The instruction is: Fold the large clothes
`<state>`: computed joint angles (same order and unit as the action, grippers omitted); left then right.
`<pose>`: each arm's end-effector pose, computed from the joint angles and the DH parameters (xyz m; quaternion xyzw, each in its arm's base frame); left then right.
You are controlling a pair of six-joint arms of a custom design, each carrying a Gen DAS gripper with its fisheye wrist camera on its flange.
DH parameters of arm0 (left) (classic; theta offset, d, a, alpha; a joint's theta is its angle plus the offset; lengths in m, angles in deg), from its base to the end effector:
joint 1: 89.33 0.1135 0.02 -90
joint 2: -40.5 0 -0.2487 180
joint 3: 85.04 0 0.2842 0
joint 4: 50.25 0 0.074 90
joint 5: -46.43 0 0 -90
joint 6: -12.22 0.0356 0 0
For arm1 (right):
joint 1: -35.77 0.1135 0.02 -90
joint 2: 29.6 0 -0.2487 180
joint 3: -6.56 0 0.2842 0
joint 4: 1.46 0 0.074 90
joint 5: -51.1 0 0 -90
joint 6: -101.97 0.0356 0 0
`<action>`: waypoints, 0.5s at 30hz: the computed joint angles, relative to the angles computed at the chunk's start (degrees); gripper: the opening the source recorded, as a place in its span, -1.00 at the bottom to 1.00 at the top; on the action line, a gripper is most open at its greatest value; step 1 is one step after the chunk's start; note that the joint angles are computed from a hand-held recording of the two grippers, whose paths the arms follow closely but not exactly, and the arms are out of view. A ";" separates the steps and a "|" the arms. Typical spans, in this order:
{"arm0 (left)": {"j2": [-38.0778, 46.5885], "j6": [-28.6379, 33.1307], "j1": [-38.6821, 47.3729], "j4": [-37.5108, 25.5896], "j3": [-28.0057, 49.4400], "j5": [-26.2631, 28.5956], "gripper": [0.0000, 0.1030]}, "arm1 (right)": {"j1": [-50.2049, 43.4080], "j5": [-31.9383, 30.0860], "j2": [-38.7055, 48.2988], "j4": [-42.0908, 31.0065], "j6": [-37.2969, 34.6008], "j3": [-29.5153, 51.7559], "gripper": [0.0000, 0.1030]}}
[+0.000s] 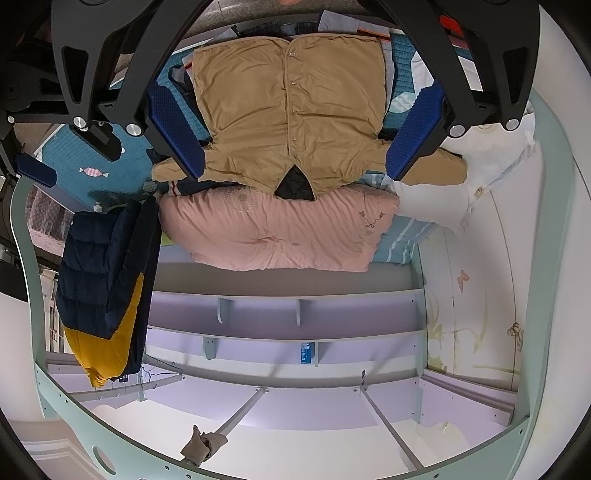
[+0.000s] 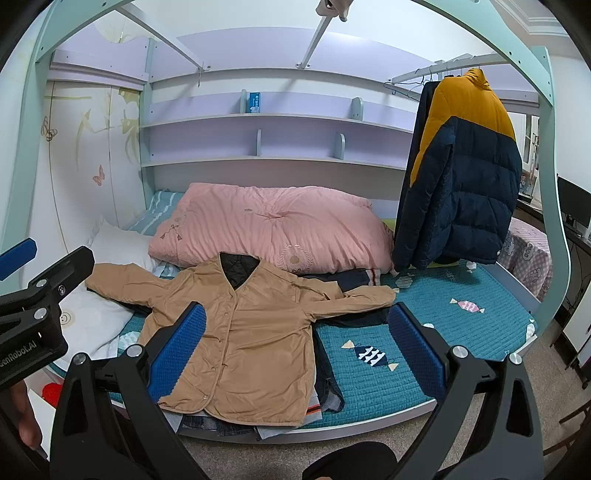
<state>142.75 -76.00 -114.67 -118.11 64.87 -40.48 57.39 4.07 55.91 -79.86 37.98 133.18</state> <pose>0.3309 -0.1588 0.5288 0.2072 0.7934 -0.1384 0.5554 0.2825 0.0859 0.4877 0.1944 0.8270 -0.1334 0.5104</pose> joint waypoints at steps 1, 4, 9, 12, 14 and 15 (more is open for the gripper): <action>0.15 0.00 -0.08 -0.23 0.44 -0.09 0.91 | 0.01 0.03 0.05 -0.01 0.00 0.09 0.86; 0.51 -0.01 -0.04 -0.64 1.07 -0.03 0.91 | -0.01 -0.03 0.04 0.00 0.09 0.08 0.86; 0.36 0.03 -0.05 -0.39 0.70 -0.09 0.91 | 0.05 0.12 -0.02 0.14 0.19 -0.08 0.86; 0.63 0.08 -0.01 -0.75 1.26 0.04 0.91 | 0.48 0.49 -0.35 -0.48 0.44 0.20 0.86; 0.64 0.13 -0.10 -0.82 1.34 -0.07 0.91 | 0.54 0.48 -0.14 -0.70 0.47 0.54 0.86; 0.57 0.16 -0.02 -0.61 1.09 -0.01 0.91 | 0.48 0.42 -0.30 -0.57 0.45 0.27 0.86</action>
